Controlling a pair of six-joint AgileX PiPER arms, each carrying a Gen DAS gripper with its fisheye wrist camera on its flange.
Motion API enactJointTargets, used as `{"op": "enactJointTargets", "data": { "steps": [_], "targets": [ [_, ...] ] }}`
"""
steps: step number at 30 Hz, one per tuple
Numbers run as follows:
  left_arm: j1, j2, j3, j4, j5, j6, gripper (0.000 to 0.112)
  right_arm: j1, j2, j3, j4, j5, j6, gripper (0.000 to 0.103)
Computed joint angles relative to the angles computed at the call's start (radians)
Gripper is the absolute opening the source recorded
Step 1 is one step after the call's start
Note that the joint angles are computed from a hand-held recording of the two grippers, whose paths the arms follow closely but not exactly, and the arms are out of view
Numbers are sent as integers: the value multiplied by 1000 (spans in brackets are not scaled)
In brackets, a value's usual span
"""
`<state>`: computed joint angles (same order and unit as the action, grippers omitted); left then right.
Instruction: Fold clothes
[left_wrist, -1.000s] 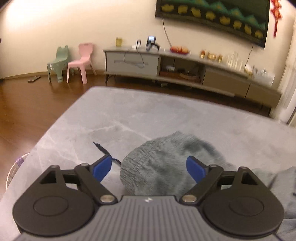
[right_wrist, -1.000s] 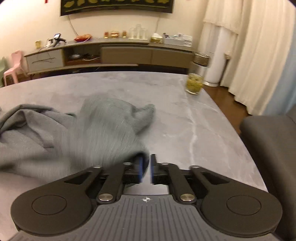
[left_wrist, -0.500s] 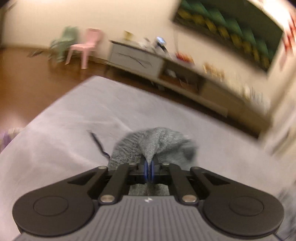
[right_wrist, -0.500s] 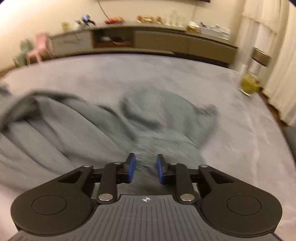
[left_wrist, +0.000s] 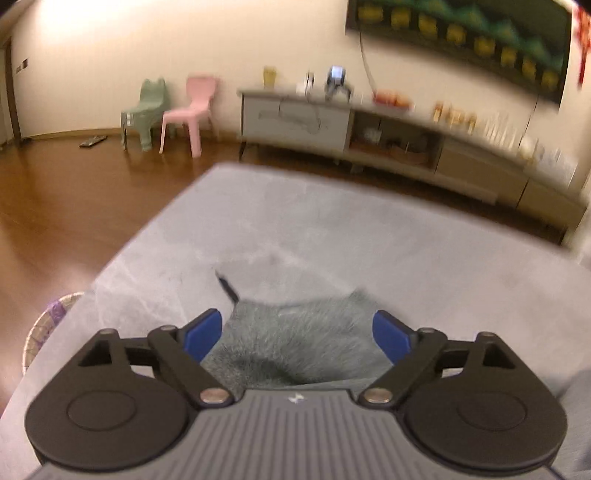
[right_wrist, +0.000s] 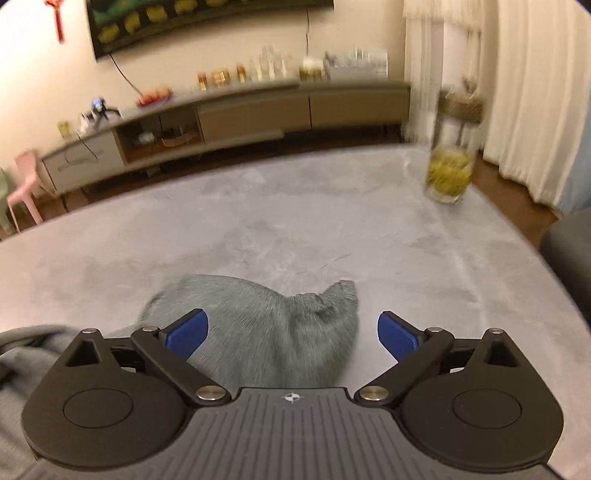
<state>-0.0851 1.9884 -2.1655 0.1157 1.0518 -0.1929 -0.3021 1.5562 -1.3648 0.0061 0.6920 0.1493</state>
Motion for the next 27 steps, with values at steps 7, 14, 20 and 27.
{"op": "enactJointTargets", "data": {
  "steps": [7,14,20,27],
  "targets": [
    [111,37,-86,-263,-71,76,5,43,128,-261,103,143,-174,13],
    [347,-306,308,-658,-248,223,7,-165,-290,-89,656,-45,-613,13],
    [375,-175,201,-423,-5,-185,34,-337,-510,262,456,135,-764,45],
    [167,-184,190,-208,-53,-45,74,-488,-525,358,537,166,-591,79]
  ]
}}
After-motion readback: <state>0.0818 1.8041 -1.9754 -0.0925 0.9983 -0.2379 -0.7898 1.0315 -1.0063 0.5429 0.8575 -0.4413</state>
